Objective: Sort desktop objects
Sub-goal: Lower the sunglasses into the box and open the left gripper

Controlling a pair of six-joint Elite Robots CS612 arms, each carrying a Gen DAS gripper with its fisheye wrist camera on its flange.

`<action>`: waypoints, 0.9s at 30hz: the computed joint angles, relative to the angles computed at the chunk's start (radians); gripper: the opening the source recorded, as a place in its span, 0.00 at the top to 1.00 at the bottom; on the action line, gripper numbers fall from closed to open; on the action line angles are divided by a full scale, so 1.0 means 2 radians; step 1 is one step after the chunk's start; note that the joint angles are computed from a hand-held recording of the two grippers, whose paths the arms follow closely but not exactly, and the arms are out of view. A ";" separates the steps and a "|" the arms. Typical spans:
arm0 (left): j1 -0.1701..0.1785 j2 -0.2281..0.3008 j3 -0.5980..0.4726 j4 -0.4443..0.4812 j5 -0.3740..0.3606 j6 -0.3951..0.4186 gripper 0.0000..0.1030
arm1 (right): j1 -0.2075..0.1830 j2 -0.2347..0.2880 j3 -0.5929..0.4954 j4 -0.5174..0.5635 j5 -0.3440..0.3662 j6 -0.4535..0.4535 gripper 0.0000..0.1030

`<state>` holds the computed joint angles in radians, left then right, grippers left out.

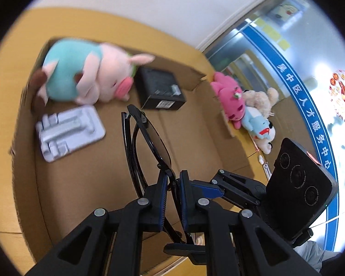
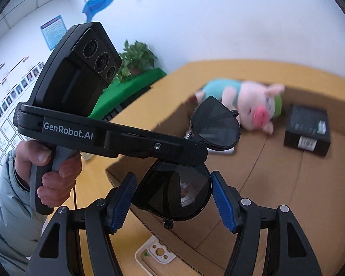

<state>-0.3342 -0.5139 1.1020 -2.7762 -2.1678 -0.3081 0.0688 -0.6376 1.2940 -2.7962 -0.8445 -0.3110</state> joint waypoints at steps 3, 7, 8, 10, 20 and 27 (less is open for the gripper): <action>0.006 0.012 -0.008 0.020 -0.017 -0.016 0.91 | 0.005 0.015 -0.022 0.039 -0.009 0.005 0.38; 0.007 0.014 -0.008 0.045 -0.011 -0.022 0.91 | 0.010 0.028 -0.041 0.082 -0.024 0.007 0.38; 0.008 0.016 -0.011 0.052 -0.011 -0.023 0.91 | 0.012 0.030 -0.046 0.094 -0.027 0.011 0.38; 0.010 0.019 -0.015 0.068 -0.011 -0.029 0.91 | 0.014 0.034 -0.053 0.113 -0.030 0.019 0.38; 0.005 0.011 -0.011 0.113 0.038 -0.013 0.86 | 0.015 0.042 -0.059 0.148 -0.030 0.028 0.37; 0.001 -0.032 0.051 0.040 0.098 -0.014 0.85 | 0.005 0.016 -0.006 0.051 -0.048 0.049 0.28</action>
<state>-0.3328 -0.5773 1.2042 -2.6961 -1.9728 -0.3360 0.0793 -0.6049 1.2823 -2.6936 -0.9397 -0.2138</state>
